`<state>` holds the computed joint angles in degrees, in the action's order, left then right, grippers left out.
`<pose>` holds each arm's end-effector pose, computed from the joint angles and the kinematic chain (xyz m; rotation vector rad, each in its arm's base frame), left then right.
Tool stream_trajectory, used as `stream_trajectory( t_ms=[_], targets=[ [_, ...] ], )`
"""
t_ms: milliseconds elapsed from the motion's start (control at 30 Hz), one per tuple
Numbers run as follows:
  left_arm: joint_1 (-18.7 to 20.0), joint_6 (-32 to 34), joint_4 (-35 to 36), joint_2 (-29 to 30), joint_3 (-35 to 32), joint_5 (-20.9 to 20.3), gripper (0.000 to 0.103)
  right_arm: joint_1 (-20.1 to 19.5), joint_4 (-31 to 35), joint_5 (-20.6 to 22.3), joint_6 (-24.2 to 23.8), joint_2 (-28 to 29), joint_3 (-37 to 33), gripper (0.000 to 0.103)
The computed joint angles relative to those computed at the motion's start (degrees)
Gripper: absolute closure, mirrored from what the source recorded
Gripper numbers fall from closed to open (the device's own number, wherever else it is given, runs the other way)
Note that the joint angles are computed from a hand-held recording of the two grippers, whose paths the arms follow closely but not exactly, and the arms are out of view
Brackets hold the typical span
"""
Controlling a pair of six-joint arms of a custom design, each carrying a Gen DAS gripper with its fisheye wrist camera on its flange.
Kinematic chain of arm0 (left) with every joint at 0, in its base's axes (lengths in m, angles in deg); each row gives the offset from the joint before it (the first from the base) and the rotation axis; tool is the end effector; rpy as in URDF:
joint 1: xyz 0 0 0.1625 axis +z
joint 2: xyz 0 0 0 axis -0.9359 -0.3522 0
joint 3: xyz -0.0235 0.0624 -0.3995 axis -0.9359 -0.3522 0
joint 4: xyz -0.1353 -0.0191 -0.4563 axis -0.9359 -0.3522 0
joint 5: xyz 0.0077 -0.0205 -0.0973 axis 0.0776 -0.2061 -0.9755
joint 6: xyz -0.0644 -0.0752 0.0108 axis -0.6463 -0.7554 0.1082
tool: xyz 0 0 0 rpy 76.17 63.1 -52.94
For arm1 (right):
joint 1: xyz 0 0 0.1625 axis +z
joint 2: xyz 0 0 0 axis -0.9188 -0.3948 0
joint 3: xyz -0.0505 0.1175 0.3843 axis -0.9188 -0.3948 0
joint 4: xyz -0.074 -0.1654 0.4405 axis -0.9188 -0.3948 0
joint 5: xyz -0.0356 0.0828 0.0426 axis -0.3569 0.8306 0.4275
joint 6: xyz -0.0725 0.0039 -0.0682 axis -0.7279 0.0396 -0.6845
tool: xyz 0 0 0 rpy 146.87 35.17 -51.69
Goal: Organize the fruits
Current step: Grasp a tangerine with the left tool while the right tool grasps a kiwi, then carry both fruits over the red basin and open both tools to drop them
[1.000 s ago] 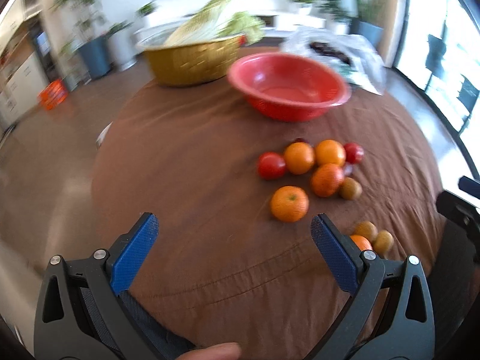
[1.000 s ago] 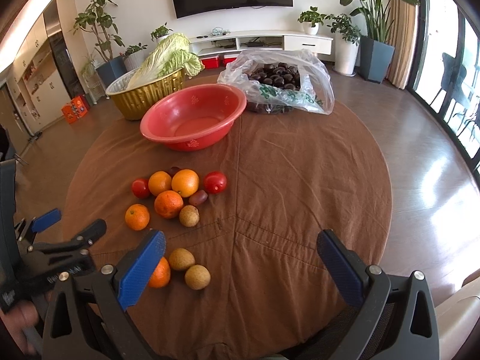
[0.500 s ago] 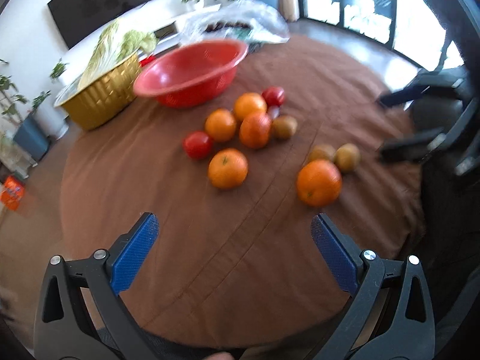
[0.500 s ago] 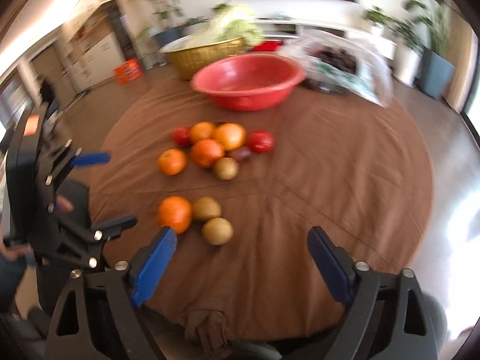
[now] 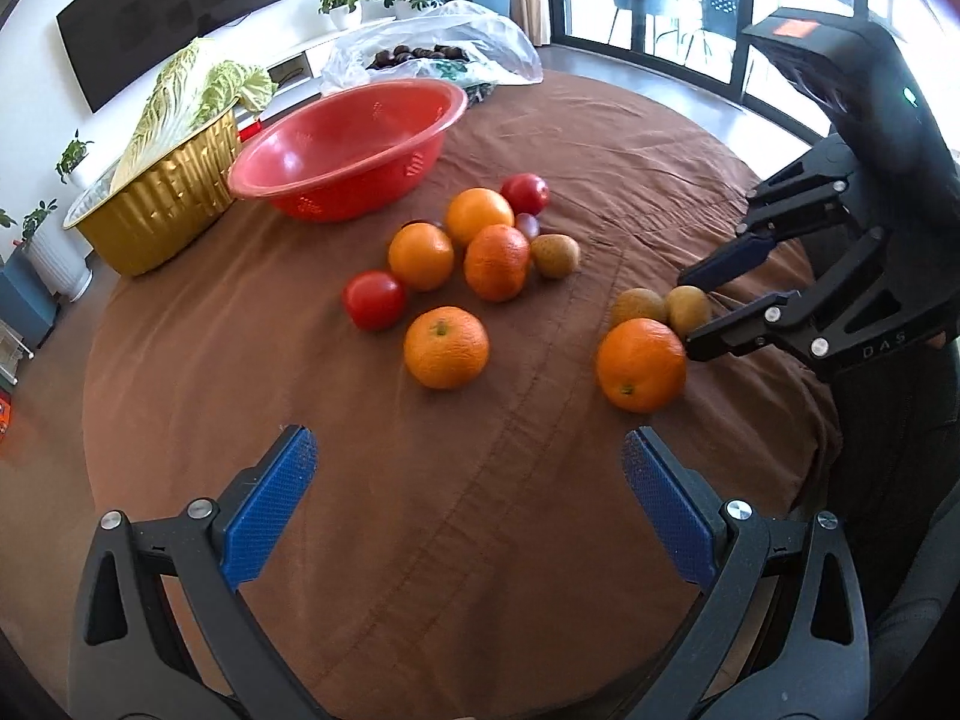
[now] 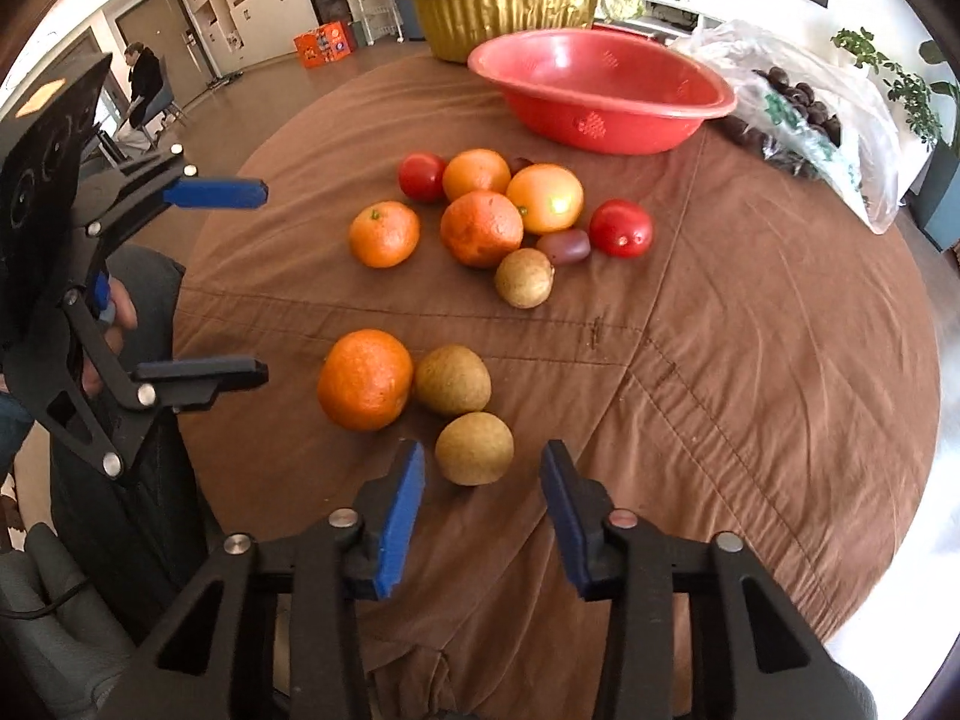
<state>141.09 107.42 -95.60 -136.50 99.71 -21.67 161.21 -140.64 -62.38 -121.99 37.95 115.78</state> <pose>-0.0175 -0.6774 0.1327 0.8138 2.2282 -0.5176 0.1554 -0.7494 -0.0232 1.1555 -2.4553 0.0765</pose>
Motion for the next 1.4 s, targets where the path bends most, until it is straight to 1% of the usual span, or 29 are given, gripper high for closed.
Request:
stream_trajectory(
  t_ms=[33, 67, 133, 200, 333, 433, 533, 600, 633, 700, 733, 800, 867, 900, 933, 1100, 1400],
  targets=[
    [0.1, 0.1, 0.0, 0.0, -0.3, -0.1, 0.0, 0.0, -0.6, 0.3, -0.9, 0.1, 0.1, 0.065],
    [0.3, 0.1, 0.1, 0.0, -0.6, -0.3, 0.0, 0.0, 0.3, 0.4, -1.1, 0.4, -0.4, 0.066],
    [0.8, -0.1, 0.8, 0.1, -1.6, -1.4, 0.0, 0.0, 0.0, 0.5, -1.4, 0.4, -0.3, 0.071],
    [1.2, -0.5, 1.6, 0.5, -2.8, -1.8, 0.0, -0.1, 0.2, 0.9, -1.5, 0.3, -0.3, 0.073],
    [1.7, -1.6, 3.3, 2.0, -5.4, -1.6, 0.001, -0.4, 0.4, 1.3, -1.1, 0.0, -0.3, 0.073],
    [2.1, -2.9, 4.8, 3.2, -7.5, -1.8, 0.007, -0.7, 0.3, 2.3, -0.4, -0.6, -0.4, 0.073],
    [2.8, -4.6, 7.5, 4.2, -9.8, -3.5, 0.016, -1.1, 0.1, 3.0, 0.3, -1.3, -0.2, 0.073],
    [3.1, -5.5, 9.3, 5.0, -11.3, -3.9, 0.03, -1.2, -0.1, 3.1, 0.7, -1.6, -0.2, 0.073],
    [3.2, -5.7, 10.3, 5.3, -11.9, -4.2, 0.034, -1.3, -0.1, 3.2, 0.8, -1.8, -0.2, 0.073],
    [3.5, -5.9, 11.4, 5.8, -12.5, -4.5, 0.045, -1.4, 0.0, 3.6, 1.1, -2.0, -0.2, 0.073],
    [3.6, -6.0, 11.9, 6.0, -12.7, -4.4, 0.047, -1.5, 0.1, 3.8, 1.3, -2.1, -0.2, 0.073],
    [3.8, -6.1, 12.6, 6.4, -13.0, -4.7, 0.056, -1.6, -0.4, 4.0, 1.3, -2.1, -0.1, 0.073],
    [3.9, -6.1, 13.0, 6.6, -13.3, -5.3, 0.062, -1.6, -0.3, 4.2, 1.4, -2.2, -0.1, 0.073],
    [3.9, -5.9, 12.9, 6.6, -13.3, -5.5, 0.066, -1.6, -1.1, 4.3, 1.3, -2.7, 1.1, 0.073],
    [3.9, -5.6, 12.6, 6.7, -13.2, -5.8, 0.068, -1.6, -1.1, 4.4, 1.3, -2.7, 1.1, 0.073],
    [4.0, -5.1, 11.5, 7.1, -13.3, -6.4, 0.069, -1.5, -0.9, 4.7, 1.4, -2.2, 0.4, 0.073],
    [3.9, -5.8, 11.3, 4.2, -11.4, -7.4, 0.069, -1.6, -0.1, 5.5, 2.7, -1.5, -1.7, 0.073]
  ],
)
